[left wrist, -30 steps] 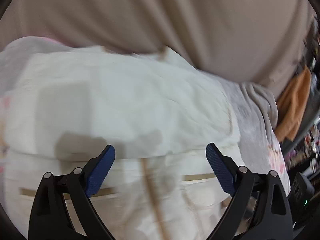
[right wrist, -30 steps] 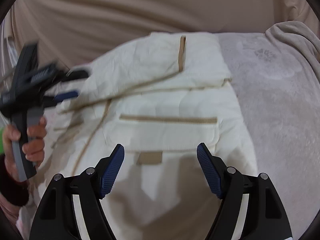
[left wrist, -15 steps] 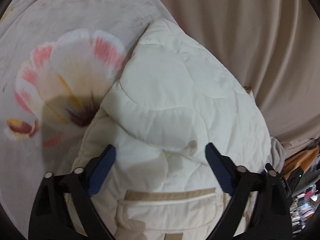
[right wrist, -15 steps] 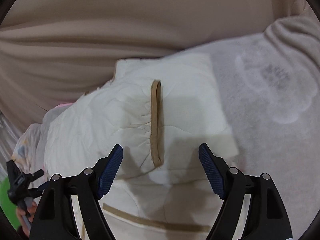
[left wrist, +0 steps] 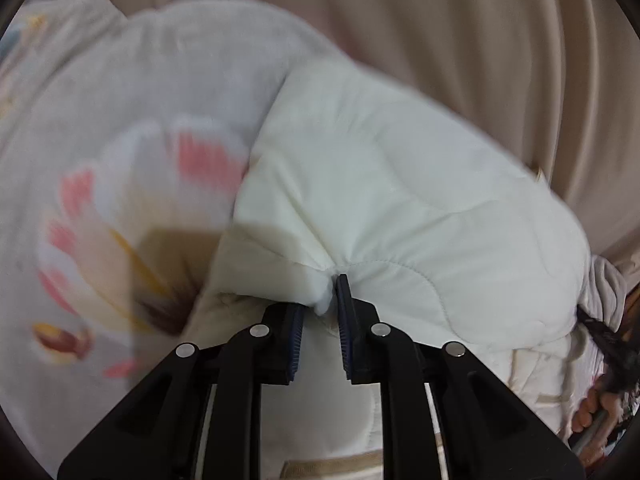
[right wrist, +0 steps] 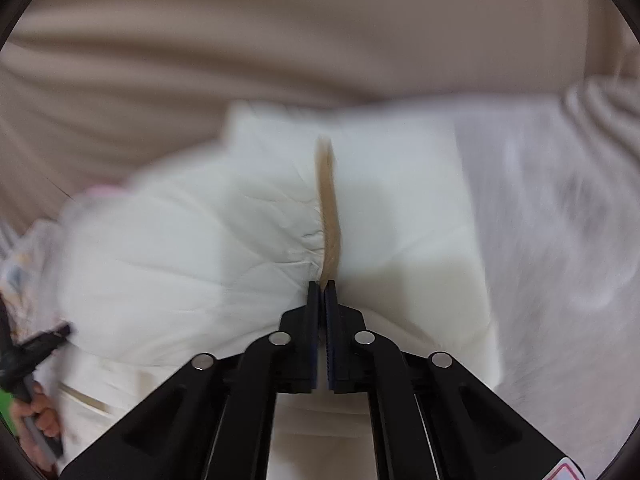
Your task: Fold large clothes
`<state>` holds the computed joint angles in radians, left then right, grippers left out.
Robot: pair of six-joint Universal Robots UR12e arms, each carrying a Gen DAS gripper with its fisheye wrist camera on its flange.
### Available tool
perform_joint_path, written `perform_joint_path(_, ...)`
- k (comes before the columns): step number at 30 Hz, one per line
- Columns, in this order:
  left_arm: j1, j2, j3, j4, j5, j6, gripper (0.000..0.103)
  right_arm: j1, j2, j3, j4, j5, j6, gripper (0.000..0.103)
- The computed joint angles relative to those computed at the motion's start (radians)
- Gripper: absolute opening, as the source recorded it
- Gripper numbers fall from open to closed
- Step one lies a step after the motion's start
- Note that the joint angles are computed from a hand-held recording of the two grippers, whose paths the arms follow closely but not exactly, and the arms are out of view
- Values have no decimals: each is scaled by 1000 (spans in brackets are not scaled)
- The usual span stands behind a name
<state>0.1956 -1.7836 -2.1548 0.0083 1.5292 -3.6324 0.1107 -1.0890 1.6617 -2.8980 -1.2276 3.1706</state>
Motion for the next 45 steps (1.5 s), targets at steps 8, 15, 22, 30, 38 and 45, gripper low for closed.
perform_joint_path(8,-25,17,-9,-6,81,41,17,-7,-85,98,-219,-38,99,14)
perform_joint_path(15,-39,157,-85,-67,111,53,21,67,-117,93,-140,66,-158,14)
perform_joint_path(22,-51,160,-16,-60,121,139,27,168,-56,21,-61,12,-250,14)
perform_joint_path(30,-73,-16,129,-150,239,143,32,132,-11,-23,-78,-207,-223,15)
perform_joint_path(38,-57,-43,127,-120,306,165,31,28,-25,9,-86,-73,-36,11)
perform_joint_path(45,-94,-35,130,-156,399,188,31,58,-19,16,-51,-166,-71,19)
